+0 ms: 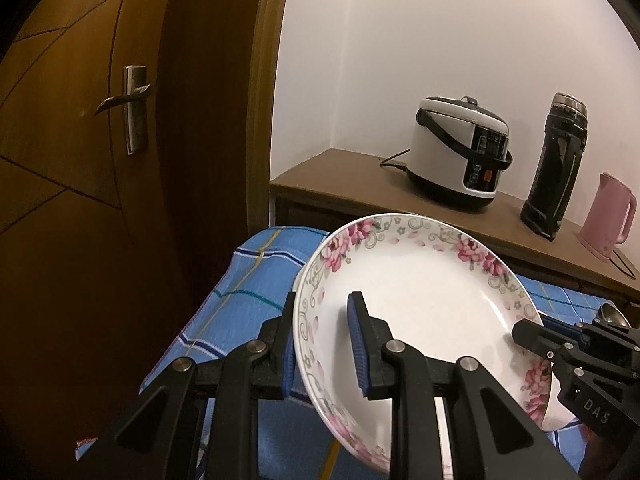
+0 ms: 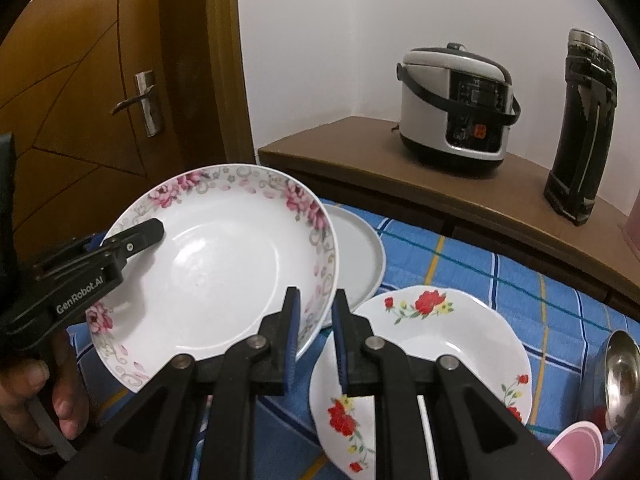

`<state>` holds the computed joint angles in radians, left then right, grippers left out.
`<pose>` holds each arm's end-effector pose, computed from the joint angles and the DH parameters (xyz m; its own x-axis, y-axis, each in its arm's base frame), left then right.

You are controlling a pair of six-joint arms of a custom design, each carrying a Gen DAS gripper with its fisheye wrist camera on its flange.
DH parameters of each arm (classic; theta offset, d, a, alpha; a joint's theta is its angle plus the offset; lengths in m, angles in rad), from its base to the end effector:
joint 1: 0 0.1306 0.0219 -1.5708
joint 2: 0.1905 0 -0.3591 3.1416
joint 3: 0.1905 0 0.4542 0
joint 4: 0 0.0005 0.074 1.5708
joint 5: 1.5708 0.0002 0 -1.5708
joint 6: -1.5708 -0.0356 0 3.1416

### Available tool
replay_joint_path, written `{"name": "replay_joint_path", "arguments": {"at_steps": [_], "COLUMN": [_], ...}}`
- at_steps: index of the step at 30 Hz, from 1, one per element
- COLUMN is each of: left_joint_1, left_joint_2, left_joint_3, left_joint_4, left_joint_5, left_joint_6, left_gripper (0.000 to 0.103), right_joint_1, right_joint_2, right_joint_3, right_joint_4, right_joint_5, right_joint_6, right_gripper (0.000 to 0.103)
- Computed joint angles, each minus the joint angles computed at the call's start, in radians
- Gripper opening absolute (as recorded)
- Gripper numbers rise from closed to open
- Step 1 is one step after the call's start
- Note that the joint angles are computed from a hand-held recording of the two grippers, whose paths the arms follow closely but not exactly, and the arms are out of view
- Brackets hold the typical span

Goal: Organize plates and bowls
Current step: 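Lift the pink-floral plate with the left gripper and carry it over the grey plate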

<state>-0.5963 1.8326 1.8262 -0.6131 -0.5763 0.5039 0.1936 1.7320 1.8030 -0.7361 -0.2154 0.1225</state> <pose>0.6043 -0.3873 0.3902 -0.4708 -0.1697 -0.8657 -0.1411 0.9832 -0.1160 0.6700 0.1386 0.4327 -0.5579 -0.2310 -0.7971 -0.4243 0.9048 0.0348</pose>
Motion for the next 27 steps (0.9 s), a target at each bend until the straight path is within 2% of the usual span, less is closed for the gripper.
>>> {"name": "replay_joint_path", "arguments": {"at_steps": [17,27], "left_joint_1": [0.001,0.013], "left_joint_2": [0.039,0.076], "left_joint_3": [0.068,0.114], "left_joint_4": [0.037,0.051], "left_joint_5": [-0.075,-0.111], "left_joint_6": [-0.056,-0.065], "left_gripper": [0.026,0.026], "right_joint_1": [-0.001,0.008], "right_joint_2": [0.056,0.094], "right_joint_3": [0.066,0.126], "right_joint_4": [0.061,0.107], "right_joint_5": [-0.021,-0.002], "right_joint_6": [-0.010,-0.035], "right_gripper": [0.016,0.016]}}
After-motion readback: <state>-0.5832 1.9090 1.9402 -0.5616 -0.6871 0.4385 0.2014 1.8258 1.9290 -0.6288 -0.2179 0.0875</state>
